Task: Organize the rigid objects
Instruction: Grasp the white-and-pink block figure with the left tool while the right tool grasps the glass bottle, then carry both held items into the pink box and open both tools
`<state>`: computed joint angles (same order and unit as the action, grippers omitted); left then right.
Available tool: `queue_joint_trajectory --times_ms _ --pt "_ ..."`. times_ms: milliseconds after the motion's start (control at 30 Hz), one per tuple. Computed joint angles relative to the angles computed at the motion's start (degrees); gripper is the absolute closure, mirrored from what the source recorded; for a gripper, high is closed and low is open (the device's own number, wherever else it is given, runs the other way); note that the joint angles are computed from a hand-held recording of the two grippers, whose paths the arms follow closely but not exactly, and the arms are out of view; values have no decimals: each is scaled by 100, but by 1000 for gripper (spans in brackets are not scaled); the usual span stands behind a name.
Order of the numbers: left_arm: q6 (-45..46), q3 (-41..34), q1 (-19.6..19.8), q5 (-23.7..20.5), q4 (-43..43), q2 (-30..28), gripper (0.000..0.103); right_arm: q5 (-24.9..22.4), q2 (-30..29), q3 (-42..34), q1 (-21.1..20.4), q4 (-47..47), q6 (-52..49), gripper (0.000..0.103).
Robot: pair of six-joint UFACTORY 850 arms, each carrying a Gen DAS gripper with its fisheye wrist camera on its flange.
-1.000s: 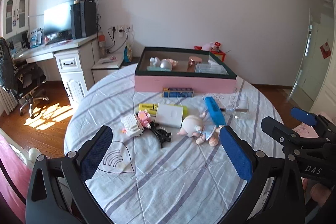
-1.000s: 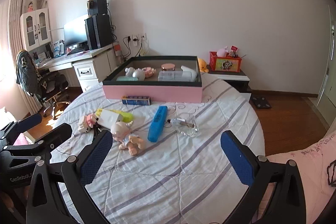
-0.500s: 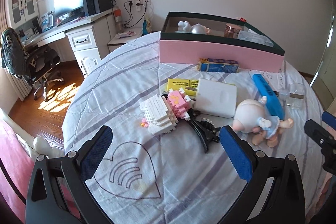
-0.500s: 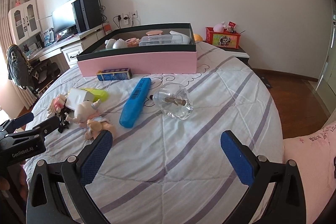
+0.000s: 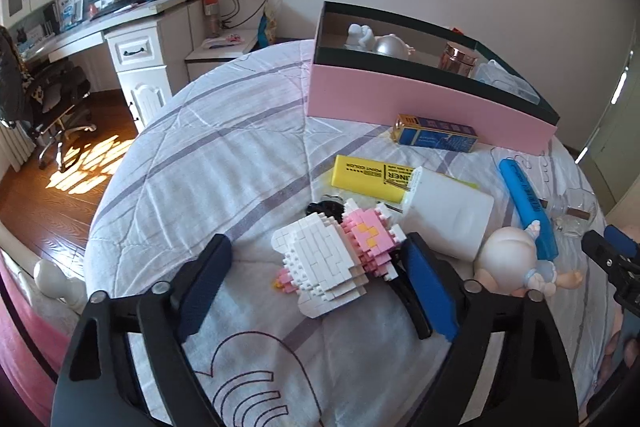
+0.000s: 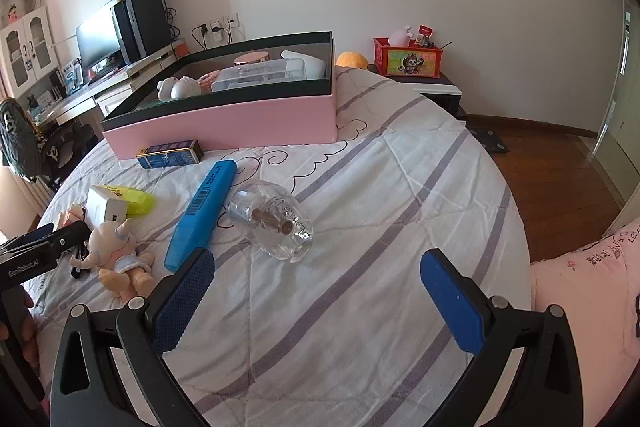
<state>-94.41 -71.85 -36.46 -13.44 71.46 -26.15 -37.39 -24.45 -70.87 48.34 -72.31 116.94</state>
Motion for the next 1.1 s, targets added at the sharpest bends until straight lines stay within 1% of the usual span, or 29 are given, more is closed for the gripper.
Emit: queue_joint_trajectory --times_ms 33,67,133,200,267,333,367,400,433,500,533,567,667,833,967,1100 --pt "-273 49 13 164 336 28 37 -11 -20 -28 -21 59 -90 0" --pt "-573 82 9 228 666 48 41 14 -50 -74 -58 134 -218 0" --pt "-818 130 4 242 908 85 42 131 -123 -185 -136 310 -521 0" --pt "-1489 229 34 323 1521 154 42 258 -223 -333 -216 526 -888 0" --pt "-2136 336 32 279 2108 236 42 383 -303 -450 -274 615 -1145 0" --pt "-2320 386 1 187 2292 286 42 567 -373 -566 -343 828 -1534 1" --pt "-2334 392 -13 170 2314 298 42 626 -394 -596 -364 842 -1609 8" --pt "-2264 397 -27 171 2270 310 42 694 -416 -629 -393 909 -1728 21" --pt "-2310 406 -42 158 2321 329 42 751 -429 -645 -414 966 -1810 38" --pt "-2387 409 -57 187 2424 353 42 886 -448 -660 -439 1023 -1949 46" --pt "-2374 403 -70 178 2423 361 42 874 -458 -673 -423 1038 -2024 54" --pt "-2326 400 -84 174 2391 371 42 905 -461 -674 -413 1018 -2068 58" --pt "-2247 391 -137 153 2344 416 42 1015 -362 -535 -377 656 -1777 61" --pt "-2368 422 -244 100 2593 549 42 905 -90 -219 -253 -246 -769 63" --pt "-2442 408 -298 102 2733 622 42 844 85 -100 -177 -499 -541 63" --pt "-2064 280 -327 144 2490 628 42 766 246 -41 -107 -815 -274 63"
